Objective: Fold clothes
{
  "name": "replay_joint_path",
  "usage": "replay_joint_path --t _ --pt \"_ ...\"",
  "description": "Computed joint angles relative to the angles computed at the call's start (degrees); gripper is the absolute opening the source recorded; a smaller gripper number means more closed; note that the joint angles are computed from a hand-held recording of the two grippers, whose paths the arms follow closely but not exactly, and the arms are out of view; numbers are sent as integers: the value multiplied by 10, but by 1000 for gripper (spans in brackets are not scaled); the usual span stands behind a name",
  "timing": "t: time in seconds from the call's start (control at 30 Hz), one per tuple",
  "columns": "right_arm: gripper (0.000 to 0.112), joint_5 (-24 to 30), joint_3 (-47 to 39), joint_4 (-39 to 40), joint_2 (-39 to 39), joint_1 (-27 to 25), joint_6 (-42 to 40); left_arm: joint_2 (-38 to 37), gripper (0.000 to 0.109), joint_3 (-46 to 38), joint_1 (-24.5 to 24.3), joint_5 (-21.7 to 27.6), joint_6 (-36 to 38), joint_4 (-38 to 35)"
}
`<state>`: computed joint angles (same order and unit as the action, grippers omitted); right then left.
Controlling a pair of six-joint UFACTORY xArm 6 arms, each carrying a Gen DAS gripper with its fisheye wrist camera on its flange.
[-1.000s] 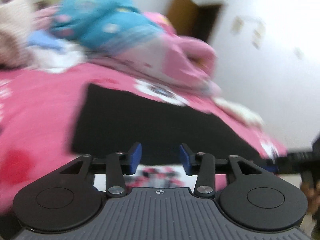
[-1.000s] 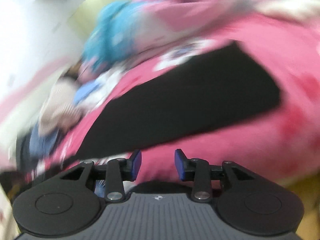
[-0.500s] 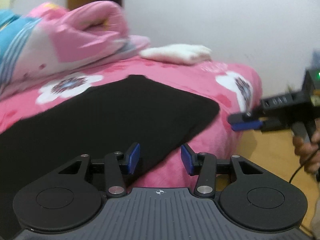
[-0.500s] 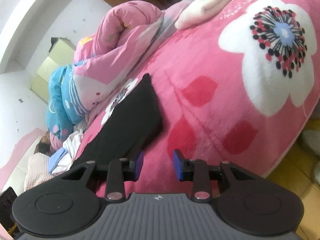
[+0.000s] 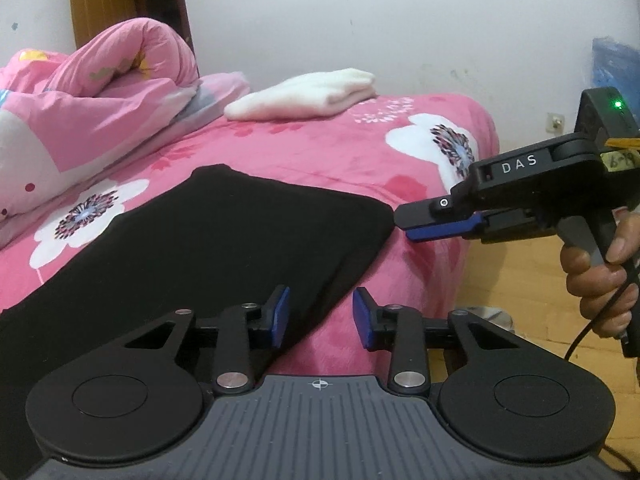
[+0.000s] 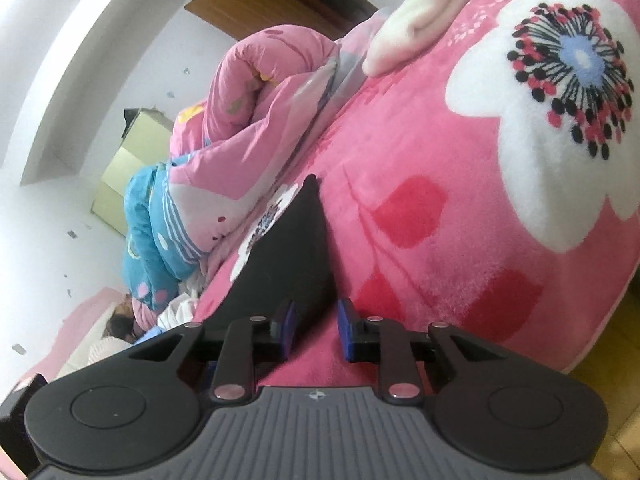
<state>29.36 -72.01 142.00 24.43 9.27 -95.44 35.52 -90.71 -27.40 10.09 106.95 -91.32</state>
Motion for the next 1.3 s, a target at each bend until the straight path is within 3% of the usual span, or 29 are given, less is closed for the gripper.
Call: replay_joint_path --t 0.27,0.5,0.77,0.8,0.87,0.93,1.2,1.3 --pt "24 24 -13 -13 17 -6 29 25 26 -34 -3 2 -62 40" --pt "26 41 -21 -34 31 -10 81 25 26 -23 1 18 -104 62" --pt "26 42 -27 -65 36 -1 119 14 26 -7 17 48 -107 22" --pt "24 37 -32 -61 38 1 112 11 26 -4 18 50 -103 15" --pt "2 27 -36 -47 40 6 90 6 26 3 21 54 -96 1" --pt "0 20 -26 -40 33 8 71 -4 26 13 26 57 -93 -10" --pt "4 53 -10 -64 27 0 113 -39 26 54 59 66 -100 -54" --pt "17 57 -12 -89 26 1 141 -53 26 66 69 61 -49 -120"
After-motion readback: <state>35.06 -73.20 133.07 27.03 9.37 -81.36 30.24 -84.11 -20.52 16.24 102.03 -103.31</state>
